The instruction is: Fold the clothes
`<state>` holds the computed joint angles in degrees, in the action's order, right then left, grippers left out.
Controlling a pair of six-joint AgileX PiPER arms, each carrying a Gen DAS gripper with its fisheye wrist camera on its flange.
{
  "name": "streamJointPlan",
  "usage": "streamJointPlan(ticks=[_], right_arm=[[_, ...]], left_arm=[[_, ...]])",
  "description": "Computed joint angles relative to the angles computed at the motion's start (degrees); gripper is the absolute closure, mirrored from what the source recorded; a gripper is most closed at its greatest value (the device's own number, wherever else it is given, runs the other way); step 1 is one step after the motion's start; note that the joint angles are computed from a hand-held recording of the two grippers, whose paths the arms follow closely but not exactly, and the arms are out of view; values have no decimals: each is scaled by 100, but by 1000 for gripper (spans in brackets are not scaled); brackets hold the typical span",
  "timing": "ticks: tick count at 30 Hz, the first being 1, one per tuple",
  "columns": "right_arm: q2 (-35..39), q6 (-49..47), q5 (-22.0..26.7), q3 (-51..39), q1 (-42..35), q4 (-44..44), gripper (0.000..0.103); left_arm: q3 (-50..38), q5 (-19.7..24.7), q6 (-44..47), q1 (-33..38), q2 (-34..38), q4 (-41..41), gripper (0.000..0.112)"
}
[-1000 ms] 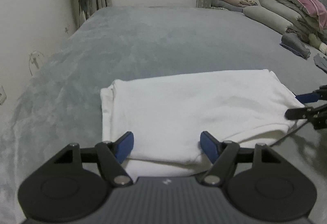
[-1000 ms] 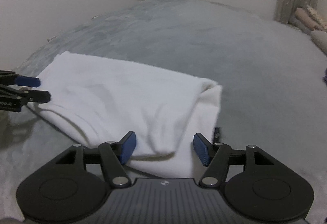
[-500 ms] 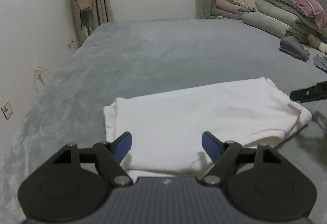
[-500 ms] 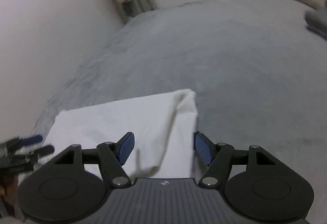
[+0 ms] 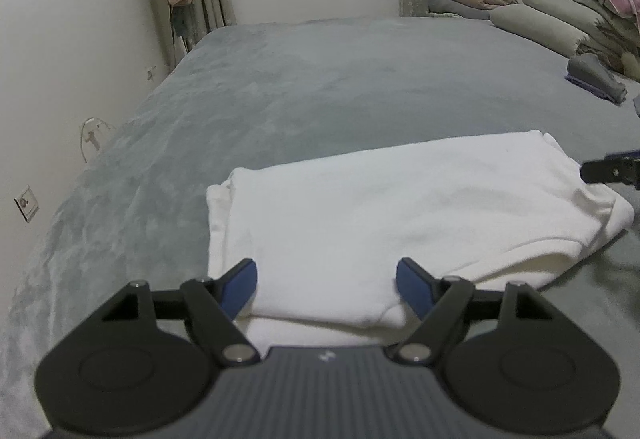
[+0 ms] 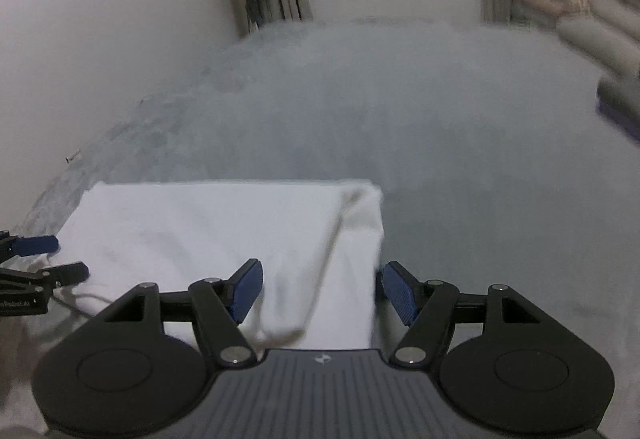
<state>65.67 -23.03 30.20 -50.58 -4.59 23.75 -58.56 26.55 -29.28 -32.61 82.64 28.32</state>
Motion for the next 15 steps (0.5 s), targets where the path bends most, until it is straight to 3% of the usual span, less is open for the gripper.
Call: streamJointPlan(ticks=[2, 4, 7, 10, 12, 15], right_arm=[[-47, 6, -227, 74, 336, -196, 37], [39, -192, -158, 35, 536, -116, 37], [346, 528, 101, -151, 844, -978, 34], [197, 566, -179, -15, 850, -1082, 32], [100, 622, -367, 73, 862, -1178, 32], [-93, 115, -873, 206, 806, -548, 34]], left_arm=[[-8, -7, 60, 20, 7, -70, 36], [-17, -24, 250, 81, 15, -262, 35], [-33, -87, 842, 286, 38, -838, 33], [-89, -108, 1500, 555, 17, -1596, 33], [-29, -257, 1491, 679, -101, -1664, 33], [16, -537, 1482, 844, -174, -1750, 33]])
